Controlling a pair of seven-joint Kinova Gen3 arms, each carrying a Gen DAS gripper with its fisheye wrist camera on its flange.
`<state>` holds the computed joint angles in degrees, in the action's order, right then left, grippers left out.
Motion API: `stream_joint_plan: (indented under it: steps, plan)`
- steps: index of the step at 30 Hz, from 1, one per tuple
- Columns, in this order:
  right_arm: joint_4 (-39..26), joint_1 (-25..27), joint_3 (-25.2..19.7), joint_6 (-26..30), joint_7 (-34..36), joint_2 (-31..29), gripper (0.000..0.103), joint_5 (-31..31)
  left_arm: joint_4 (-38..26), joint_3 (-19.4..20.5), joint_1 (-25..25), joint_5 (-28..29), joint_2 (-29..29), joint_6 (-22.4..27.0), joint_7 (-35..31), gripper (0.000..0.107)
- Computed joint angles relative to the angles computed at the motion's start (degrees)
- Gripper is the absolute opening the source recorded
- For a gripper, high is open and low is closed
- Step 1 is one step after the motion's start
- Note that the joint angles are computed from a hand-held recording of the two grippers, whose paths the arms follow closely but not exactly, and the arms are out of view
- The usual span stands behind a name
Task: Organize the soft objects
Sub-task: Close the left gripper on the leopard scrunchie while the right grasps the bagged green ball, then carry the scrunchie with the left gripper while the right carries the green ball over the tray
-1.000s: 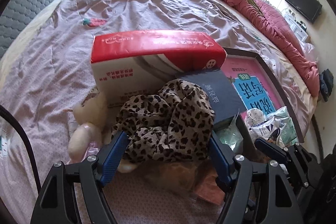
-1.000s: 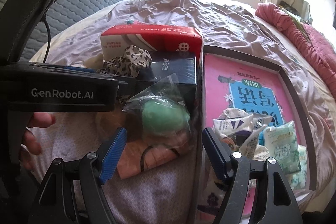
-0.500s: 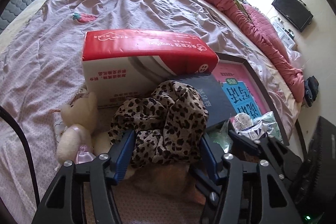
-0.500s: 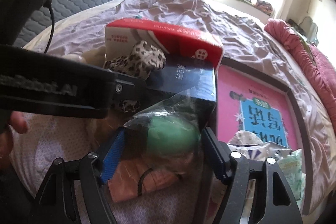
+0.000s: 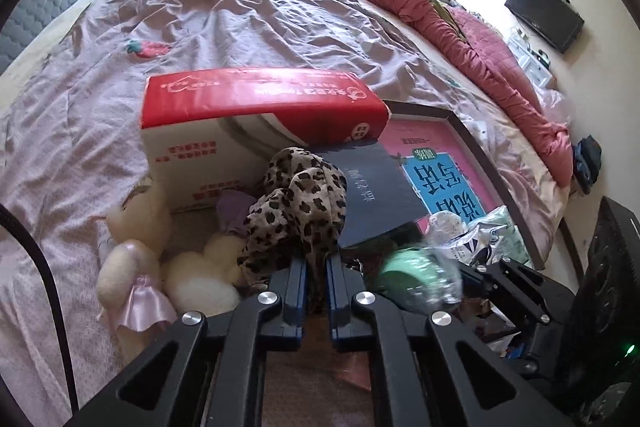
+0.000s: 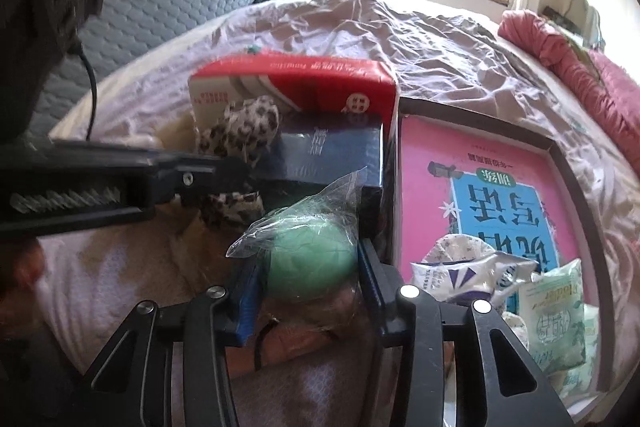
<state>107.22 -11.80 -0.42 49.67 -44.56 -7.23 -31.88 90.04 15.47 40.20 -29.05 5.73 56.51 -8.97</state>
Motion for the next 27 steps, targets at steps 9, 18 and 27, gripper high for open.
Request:
stream_joint_plan:
  steps: [9,18,27]
  plan:
    - [-0.4,1.8,3.3,4.7,4.1,-1.9,0.045,-6.1,-3.5,1.6,4.1,-4.6,0.9,7.5,3.6,0.008]
    - [-1.1,3.2,5.5,7.8,6.2,-3.4,0.045,-8.9,-12.5,0.8,10.6,-8.5,5.5,21.0,2.7,0.008]
    - [-1.9,4.6,7.9,10.8,8.4,-4.9,0.045,-11.6,-20.6,-1.5,16.5,-11.2,9.2,29.3,1.3,0.008]
